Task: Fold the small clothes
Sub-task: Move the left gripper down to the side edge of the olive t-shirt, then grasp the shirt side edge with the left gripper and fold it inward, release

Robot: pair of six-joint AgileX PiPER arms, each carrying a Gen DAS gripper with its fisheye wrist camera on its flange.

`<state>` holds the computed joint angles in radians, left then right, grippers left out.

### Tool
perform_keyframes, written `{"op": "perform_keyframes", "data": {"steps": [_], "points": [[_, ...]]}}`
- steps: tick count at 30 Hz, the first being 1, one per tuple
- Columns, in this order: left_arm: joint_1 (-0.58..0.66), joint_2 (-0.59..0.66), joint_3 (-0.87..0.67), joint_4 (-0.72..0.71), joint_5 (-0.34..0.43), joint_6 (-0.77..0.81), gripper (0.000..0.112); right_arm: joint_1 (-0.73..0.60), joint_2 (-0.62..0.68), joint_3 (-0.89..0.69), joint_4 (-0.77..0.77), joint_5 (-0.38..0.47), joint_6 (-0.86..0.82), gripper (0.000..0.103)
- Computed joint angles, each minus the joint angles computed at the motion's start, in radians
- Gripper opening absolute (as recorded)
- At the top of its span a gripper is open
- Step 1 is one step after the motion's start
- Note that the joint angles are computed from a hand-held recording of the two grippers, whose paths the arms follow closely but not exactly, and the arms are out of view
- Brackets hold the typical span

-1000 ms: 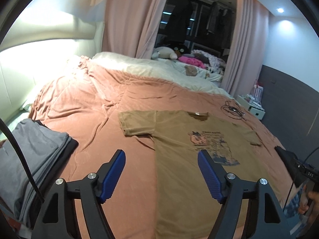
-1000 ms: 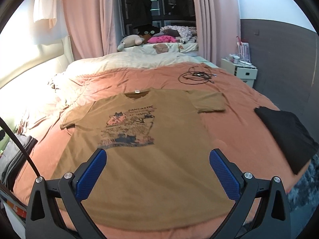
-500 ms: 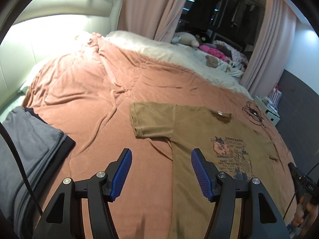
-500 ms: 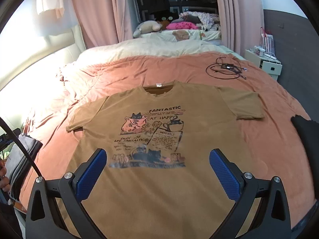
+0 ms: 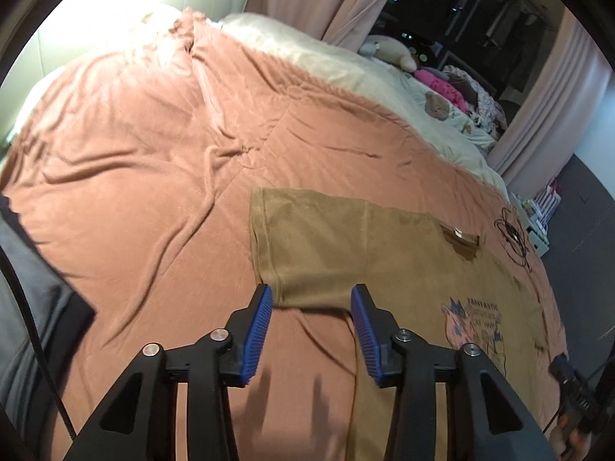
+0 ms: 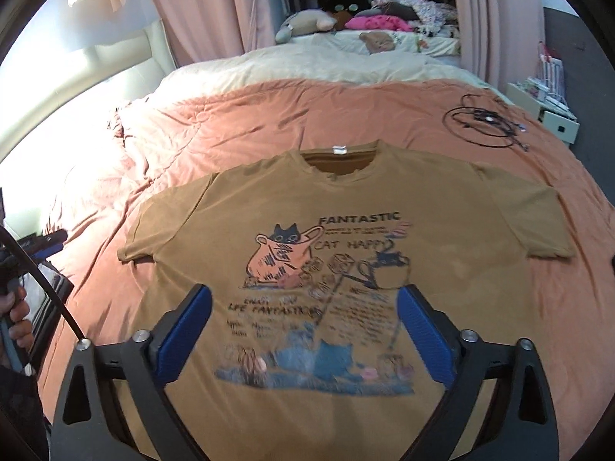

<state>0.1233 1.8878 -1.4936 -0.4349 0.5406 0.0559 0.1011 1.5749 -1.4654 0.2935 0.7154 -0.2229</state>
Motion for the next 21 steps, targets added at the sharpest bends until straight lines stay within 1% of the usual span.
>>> {"op": "perform_keyframes", "data": {"steps": [1,4,7,8,9,10,13,15,17,21], "points": [[0.009,0.046,-0.050,-0.009,0.017,0.006,0.045,0.009,0.037,-0.039,-0.005,0.015,0.007,0.084],[0.022,0.140,-0.157,-0.013,0.058,0.009,0.044,0.035,0.158,-0.176,-0.036,0.064,0.036,0.078],[0.034,0.246,-0.284,0.007,0.109,-0.013,0.043,0.048,0.255,-0.295,-0.060,0.094,0.062,0.074],[0.038,0.283,-0.333,0.020,0.131,-0.029,0.043,0.052,0.280,-0.327,-0.063,0.104,0.069,0.070],[0.042,0.311,-0.369,0.018,0.146,-0.033,0.043,0.056,0.328,-0.393,-0.061,0.131,0.076,0.067],[0.048,0.358,-0.430,0.012,0.177,-0.040,0.043,0.064,0.359,-0.434,-0.068,0.143,0.089,0.065],[0.053,0.465,-0.575,0.052,0.245,-0.089,0.043,0.085,0.470,-0.590,-0.085,0.197,0.122,0.063],[0.062,0.521,-0.650,0.050,0.279,-0.101,0.043,0.096,0.548,-0.707,-0.087,0.246,0.142,0.062],[0.070,0.573,-0.712,0.042,0.306,-0.111,0.043,0.103,0.605,-0.791,-0.085,0.280,0.156,0.059],[0.074,0.677,-0.865,0.046,0.388,-0.138,0.036,0.117,0.740,-1.006,-0.081,0.382,0.180,0.052]]}}
